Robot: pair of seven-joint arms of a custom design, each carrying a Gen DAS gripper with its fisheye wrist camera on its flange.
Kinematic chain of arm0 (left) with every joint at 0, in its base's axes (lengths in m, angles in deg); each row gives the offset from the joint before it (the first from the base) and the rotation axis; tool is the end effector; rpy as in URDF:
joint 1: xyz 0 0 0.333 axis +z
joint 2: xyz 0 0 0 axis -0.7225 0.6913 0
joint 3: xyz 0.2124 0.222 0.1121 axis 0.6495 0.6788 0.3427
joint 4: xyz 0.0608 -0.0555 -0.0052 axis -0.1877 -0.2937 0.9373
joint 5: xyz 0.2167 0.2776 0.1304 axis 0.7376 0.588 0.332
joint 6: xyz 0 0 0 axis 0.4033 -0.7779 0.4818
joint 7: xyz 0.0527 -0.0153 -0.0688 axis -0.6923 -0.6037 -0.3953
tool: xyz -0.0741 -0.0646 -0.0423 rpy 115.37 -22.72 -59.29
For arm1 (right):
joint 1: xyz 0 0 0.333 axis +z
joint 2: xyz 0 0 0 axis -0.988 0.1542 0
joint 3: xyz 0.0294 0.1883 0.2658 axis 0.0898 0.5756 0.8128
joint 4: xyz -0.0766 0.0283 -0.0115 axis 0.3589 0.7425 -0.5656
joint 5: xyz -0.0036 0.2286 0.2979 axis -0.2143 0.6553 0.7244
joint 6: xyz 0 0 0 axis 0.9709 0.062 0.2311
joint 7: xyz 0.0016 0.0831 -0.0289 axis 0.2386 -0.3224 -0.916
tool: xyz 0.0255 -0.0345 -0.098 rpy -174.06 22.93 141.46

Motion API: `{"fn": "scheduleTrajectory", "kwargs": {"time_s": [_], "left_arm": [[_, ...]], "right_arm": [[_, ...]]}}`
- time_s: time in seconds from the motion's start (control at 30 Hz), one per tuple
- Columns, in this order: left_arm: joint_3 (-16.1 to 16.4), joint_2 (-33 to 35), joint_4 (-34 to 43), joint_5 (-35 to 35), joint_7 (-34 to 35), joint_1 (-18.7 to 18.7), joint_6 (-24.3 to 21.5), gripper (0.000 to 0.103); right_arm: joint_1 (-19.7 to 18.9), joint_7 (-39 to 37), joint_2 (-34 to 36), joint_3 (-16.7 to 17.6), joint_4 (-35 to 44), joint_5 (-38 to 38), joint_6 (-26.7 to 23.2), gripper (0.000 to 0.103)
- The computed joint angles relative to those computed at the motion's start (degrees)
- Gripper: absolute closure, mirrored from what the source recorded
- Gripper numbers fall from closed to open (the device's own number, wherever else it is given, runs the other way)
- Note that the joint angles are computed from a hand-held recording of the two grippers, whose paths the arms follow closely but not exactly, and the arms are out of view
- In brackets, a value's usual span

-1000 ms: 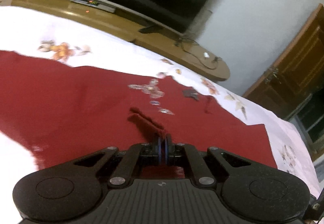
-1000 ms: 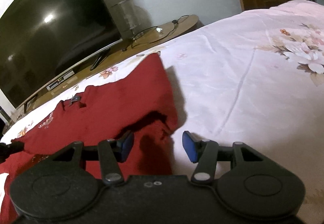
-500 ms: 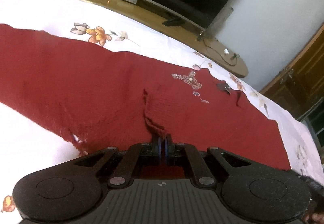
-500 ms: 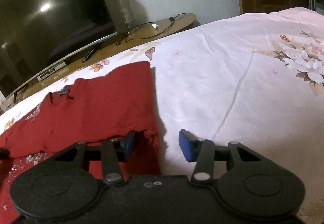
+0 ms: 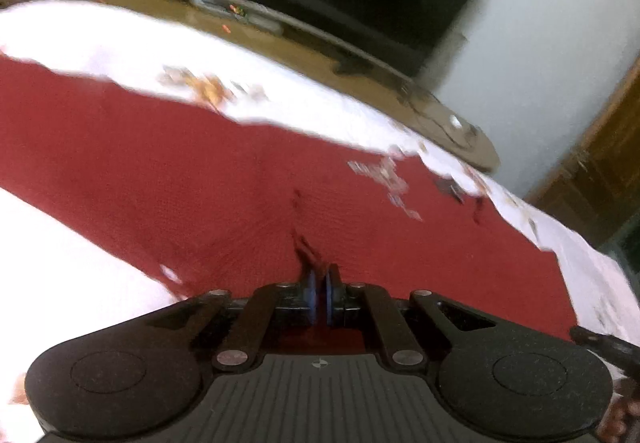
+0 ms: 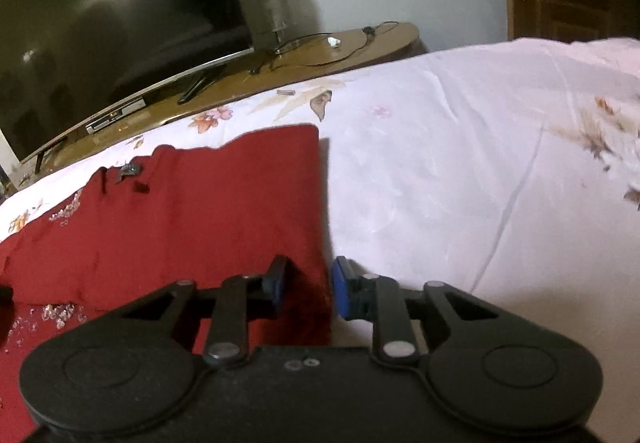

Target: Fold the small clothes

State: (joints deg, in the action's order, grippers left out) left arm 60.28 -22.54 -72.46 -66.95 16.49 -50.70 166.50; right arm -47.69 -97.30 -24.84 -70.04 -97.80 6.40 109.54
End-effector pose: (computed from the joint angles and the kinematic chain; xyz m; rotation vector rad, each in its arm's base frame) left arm 0.7246 -0.2741 0.3541 -1.7323 2.1025 -1.2802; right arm 0.4672 0.3566 0.3928 -1.0646 2.1773 -0.8573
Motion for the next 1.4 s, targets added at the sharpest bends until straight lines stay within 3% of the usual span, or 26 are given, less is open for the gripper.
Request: {"fn": "scheduleTrajectory", "kwargs": {"time_s": [0.07, 0.13, 0.2, 0.27, 0.3, 0.33, 0.37, 0.4, 0.43, 0.47, 0.5, 0.57, 0.67, 0.83, 0.93, 1.0, 1.23, 1.33, 1.4], "left_arm": [[0.6, -1.8, -3.2, 0.8, 0.1, -0.3, 7.5, 0.099], [-1.2, -0.8, -1.7, 3.3, 1.1, 0.2, 8.9, 0.099], [-4.0, 1.7, 2.6, 5.9, 3.3, 0.4, 5.6, 0.099], [-4.1, 5.0, 9.2, 7.2, 5.5, -2.1, -0.2, 0.098], [-2.5, 6.5, 12.3, 7.6, 5.8, -4.4, -1.9, 0.092], [-0.3, 8.0, 15.5, 8.0, 5.7, -6.7, -3.7, 0.061], [3.6, 9.7, 19.2, 8.7, 4.0, -9.9, -5.0, 0.02], [7.2, 11.2, 21.4, 9.7, 2.5, -12.6, -4.6, 0.012], [11.1, 12.0, 22.7, 12.6, -0.6, -14.8, -5.4, 0.013], [13.0, 12.3, 22.5, 13.8, -0.5, -15.7, -5.0, 0.013], [12.9, 11.3, 20.6, 13.0, 0.3, -15.5, -3.5, 0.014], [13.3, 9.4, 17.6, 13.3, -1.3, -15.2, -1.6, 0.021], [12.6, 9.6, 16.8, 13.3, -2.7, -14.5, -0.2, 0.021], [13.7, 9.6, 16.6, 14.4, -4.7, -14.9, 0.6, 0.021], [15.8, 9.3, 17.0, 16.2, -5.7, -16.0, -1.2, 0.021], [15.8, 7.5, 14.5, 16.6, -6.3, -15.6, -0.5, 0.02], [9.6, -2.5, -4.7, 11.6, -9.6, -3.7, 11.6, 0.02], [9.5, -5.0, -9.4, 10.3, -12.0, 1.0, 14.6, 0.02], [11.2, -5.8, -10.6, 9.5, -14.4, 2.5, 15.0, 0.02]], "right_arm": [[0.9, 1.7, -1.1, 0.0, -0.6, -3.0, -2.7, 0.069], [0.5, 3.4, -1.7, 0.0, -1.0, -5.6, -3.3, 0.068], [-0.6, 2.8, -0.8, -0.3, 0.2, -6.5, -2.8, 0.068], [-1.7, 1.7, 1.0, -1.0, 2.6, -7.5, -1.4, 0.07], [-2.0, 0.4, 2.3, -1.3, 4.2, -7.9, -1.1, 0.07], [-2.2, -0.9, 3.5, -1.7, 5.7, -7.9, -0.8, 0.07], [-2.4, -2.2, 4.6, -2.2, 7.2, -8.3, 0.1, 0.07], [-2.5, -3.5, 5.6, -2.7, 8.3, -8.7, 0.9, 0.07], [-2.6, -7.6, 7.1, -3.1, 10.0, -7.0, 1.1, 0.072], [-4.3, -12.9, 9.3, -1.7, 11.9, -2.2, -0.9, 0.072], [-4.1, -14.2, 9.8, -2.2, 11.9, 0.2, -2.1, 0.072], [-1.6, -9.9, 7.4, -5.3, 8.8, -0.4, -1.3, 0.07], [-0.5, -11.7, 6.2, -4.5, 8.2, 0.4, -4.9, 0.069], [2.1, -7.1, 5.8, -3.1, 7.5, -5.9, -7.4, 0.067], [1.1, -15.8, 8.6, -2.5, 10.3, 0.1, -7.6, 0.063], [1.7, -14.1, 7.5, -3.0, 9.7, 1.5, -8.6, 0.057], [5.1, -8.0, 3.1, -0.4, 5.6, -1.5, -14.3, 0.053], [5.8, -6.4, 3.2, 0.8, 5.6, -0.1, -15.0, 0.053], [6.7, -5.1, 3.4, 1.5, 5.8, 1.2, -16.0, 0.053]]}}
